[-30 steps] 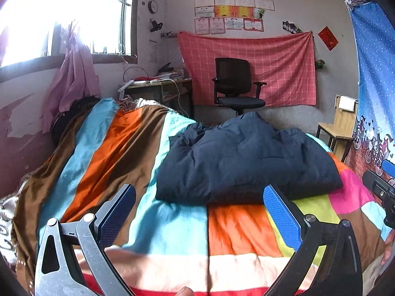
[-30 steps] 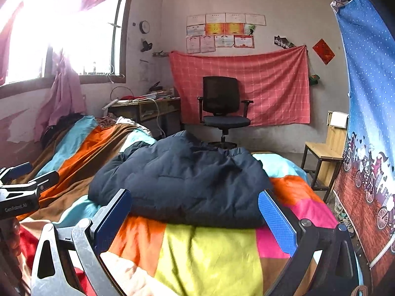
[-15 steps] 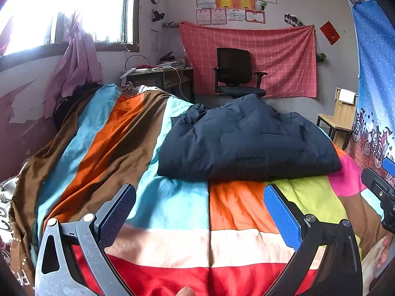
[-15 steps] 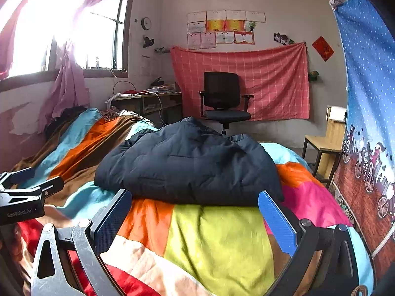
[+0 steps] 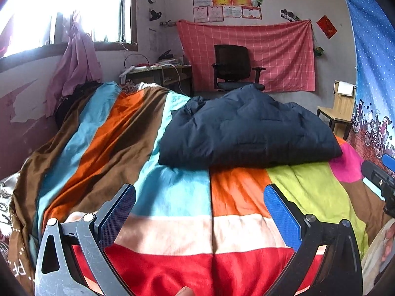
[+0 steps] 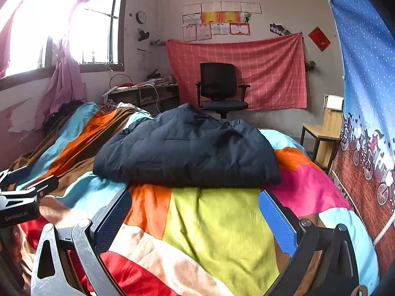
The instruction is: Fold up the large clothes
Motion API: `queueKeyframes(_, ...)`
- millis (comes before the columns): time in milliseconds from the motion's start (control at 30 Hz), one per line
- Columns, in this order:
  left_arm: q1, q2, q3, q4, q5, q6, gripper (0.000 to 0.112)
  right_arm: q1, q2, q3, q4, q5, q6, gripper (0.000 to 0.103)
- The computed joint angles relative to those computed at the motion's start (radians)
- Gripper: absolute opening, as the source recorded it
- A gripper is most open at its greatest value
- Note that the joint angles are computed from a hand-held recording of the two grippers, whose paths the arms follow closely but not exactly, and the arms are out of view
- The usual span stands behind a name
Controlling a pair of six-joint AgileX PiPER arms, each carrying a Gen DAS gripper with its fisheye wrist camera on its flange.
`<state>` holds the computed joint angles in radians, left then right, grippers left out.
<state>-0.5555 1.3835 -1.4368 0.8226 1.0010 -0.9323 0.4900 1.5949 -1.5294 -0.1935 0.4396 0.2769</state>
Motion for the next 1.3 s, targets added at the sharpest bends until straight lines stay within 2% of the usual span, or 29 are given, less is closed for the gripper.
queueKeyframes(633, -0.029, 0.008, 0.002, 0.016, 0.020, -0.025, 0.101, 0.006, 0.004, 0.013, 0.017, 0.009, 0.011, 0.103)
queueKeyframes(1300, 0.003, -0.002, -0.005, -0.024, 0.016, 0.013, 0.101, -0.005, 0.012, 0.008, 0.043, 0.013, -0.021, 0.103)
